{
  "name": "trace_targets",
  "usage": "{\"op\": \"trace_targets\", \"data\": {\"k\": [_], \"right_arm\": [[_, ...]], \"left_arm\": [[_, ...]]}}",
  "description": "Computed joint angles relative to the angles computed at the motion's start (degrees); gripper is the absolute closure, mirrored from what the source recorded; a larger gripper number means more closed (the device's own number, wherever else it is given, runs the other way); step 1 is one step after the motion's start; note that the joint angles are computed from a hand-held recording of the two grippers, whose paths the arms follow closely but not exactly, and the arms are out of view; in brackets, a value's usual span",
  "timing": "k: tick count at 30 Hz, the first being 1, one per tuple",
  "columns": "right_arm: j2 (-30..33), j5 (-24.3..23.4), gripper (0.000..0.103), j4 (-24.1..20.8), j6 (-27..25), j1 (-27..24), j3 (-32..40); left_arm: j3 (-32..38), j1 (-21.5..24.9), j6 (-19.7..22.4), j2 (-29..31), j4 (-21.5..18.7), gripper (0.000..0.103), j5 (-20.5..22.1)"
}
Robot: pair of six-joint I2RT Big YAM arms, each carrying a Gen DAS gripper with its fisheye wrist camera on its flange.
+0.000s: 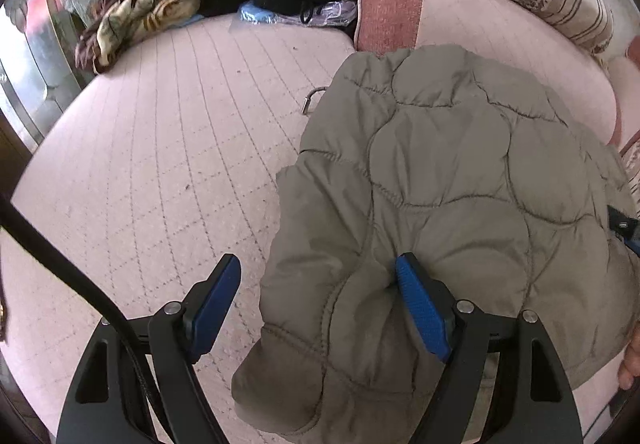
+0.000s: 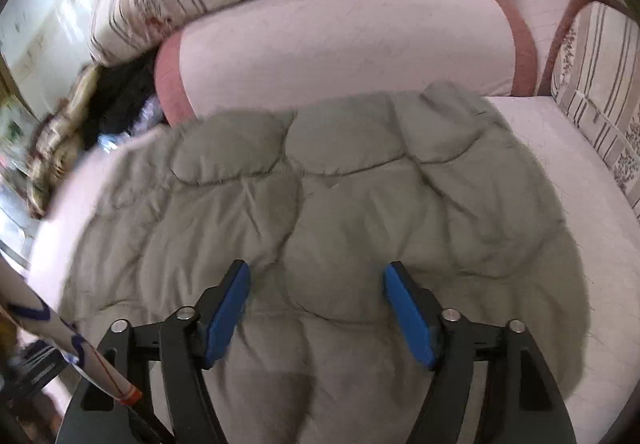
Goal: Fold large clothes
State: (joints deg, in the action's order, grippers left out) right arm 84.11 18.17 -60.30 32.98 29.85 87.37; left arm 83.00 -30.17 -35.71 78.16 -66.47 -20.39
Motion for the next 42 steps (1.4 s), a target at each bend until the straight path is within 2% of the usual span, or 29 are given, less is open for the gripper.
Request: {"op": "trace_targets", "data": {"k": [3, 7, 11, 15, 19, 21, 23, 24, 27, 29, 30, 32, 35, 38, 42], "right_arm": [[1.95, 4.00, 0.017, -0.66, -3.00, 1.01, 0.37], [0.32, 1.96, 0.017, -3.08, -1.96, -0.07, 1.18], [-8.55, 1.12, 0.016, -1.88, 0.54, -2.45, -4.52], [-18.60, 0.19, 0.012, -4.17, 2.77, -6.82, -12.50], [-27.86, -3.91, 0.010, -6.52, 3.93, -14.43, -20.64], [-31.33, -8.03, 0.009, -6.08, 5.23, -18.49, -24.09], [-33.12, -13.96, 0.009, -5.21, 6.32, -22.34, -26.94], [-33.34, -16.15, 0.009, -4.86, 6.54, -23.35, -27.69], [-33.15, -23.85, 0.017, -1.69, 6.89, -24.93, -29.95], [-32.63, -27.46, 0.036, 0.62, 8.27, -25.24, -30.73], [-31.94, -26.68, 0.037, 0.33, 8.74, -24.64, -30.35], [-31.50, -25.54, 0.049, 0.07, 7.36, -23.41, -30.26], [-32.00, -24.29, 0.061, -1.40, 6.75, -21.64, -29.95], [-33.30, -24.18, 0.069, -3.05, 5.86, -20.65, -30.09], [-34.36, -23.71, 0.072, -4.21, 5.77, -19.51, -30.87]], "left_arm": [[0.16, -0.39, 0.11, 0.38, -0.07, 0.023, -1.17], [0.20, -0.17, -0.73, -0.26, -0.09, 0.023, -0.46], [-2.01, 1.63, -2.49, -4.36, 2.44, 0.024, 5.04], [-5.34, 3.22, -3.80, -8.45, 4.46, 0.024, 8.63], [-10.31, 6.05, -5.98, -12.24, 8.01, 0.024, 18.83], [-12.66, 6.86, -7.55, -13.42, 10.54, 0.022, 23.62], [-13.25, 6.28, -6.74, -12.75, 10.96, 0.022, 25.29], [-12.52, 5.17, -5.55, -11.41, 9.38, 0.021, 24.23], [-11.35, 2.19, -4.97, -10.08, 7.40, 0.021, 18.59], [-11.26, 1.94, -4.83, -10.26, 7.62, 0.028, 18.91], [-11.28, 1.99, -4.75, -10.34, 7.58, 0.031, 18.94], [-11.14, 2.11, -4.91, -10.53, 7.18, 0.038, 19.21], [-10.03, 1.47, -4.48, -10.47, 5.38, 0.046, 18.40], [-9.71, 0.64, -4.62, -10.58, 3.93, 0.049, 17.27], [-10.13, 1.04, -4.42, -11.15, 3.31, 0.049, 17.82]]}}
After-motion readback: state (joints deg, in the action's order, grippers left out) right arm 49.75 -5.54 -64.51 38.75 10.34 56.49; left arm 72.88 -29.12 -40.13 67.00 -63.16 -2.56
